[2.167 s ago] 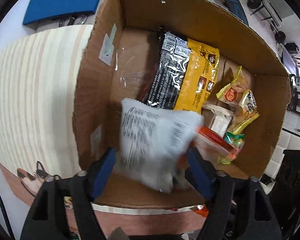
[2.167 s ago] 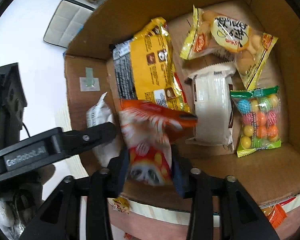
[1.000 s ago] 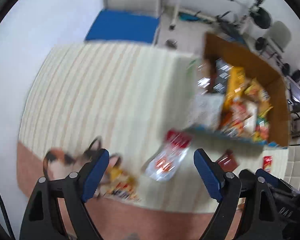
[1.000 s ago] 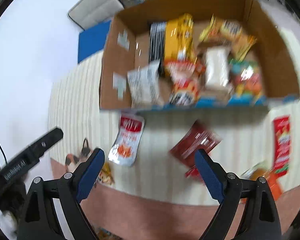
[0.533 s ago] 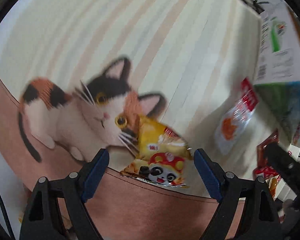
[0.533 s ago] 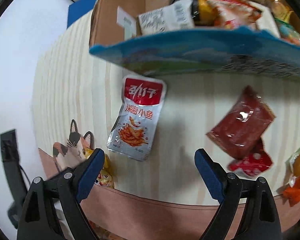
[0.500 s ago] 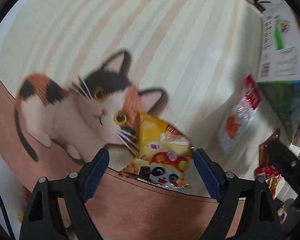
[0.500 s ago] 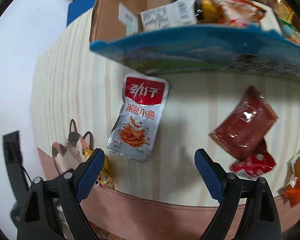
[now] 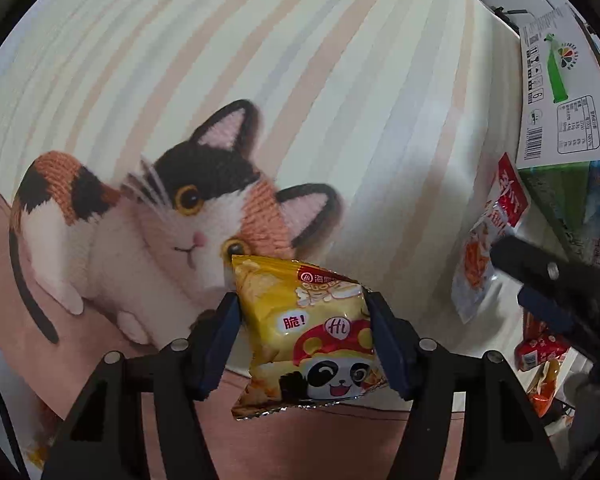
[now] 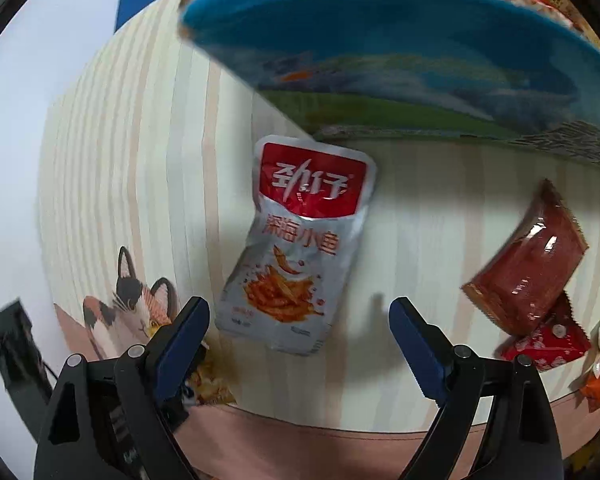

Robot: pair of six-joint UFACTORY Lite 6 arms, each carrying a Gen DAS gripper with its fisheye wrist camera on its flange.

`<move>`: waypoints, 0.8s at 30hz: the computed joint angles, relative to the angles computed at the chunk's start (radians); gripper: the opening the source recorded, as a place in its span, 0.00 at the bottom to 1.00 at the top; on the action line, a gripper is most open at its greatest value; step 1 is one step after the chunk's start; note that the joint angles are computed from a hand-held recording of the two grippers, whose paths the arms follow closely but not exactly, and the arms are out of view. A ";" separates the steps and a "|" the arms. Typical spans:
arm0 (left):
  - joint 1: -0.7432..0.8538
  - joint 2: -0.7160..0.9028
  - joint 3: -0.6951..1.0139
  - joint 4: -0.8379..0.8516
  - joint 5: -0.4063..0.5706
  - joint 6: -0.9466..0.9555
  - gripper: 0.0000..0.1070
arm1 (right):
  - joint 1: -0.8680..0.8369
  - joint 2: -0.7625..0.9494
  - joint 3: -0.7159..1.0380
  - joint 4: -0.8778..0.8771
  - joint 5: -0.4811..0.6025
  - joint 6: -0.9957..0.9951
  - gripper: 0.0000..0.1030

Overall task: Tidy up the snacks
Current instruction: 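Grasp the yellow panda chip bag with the left tool while the right grasps the white fish pouch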

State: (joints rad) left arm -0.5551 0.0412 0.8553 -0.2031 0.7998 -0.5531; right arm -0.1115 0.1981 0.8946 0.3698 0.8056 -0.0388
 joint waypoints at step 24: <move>0.292 -0.338 -0.192 -0.123 0.161 0.234 0.58 | 0.097 -0.071 -0.061 -0.188 -0.040 -0.009 0.84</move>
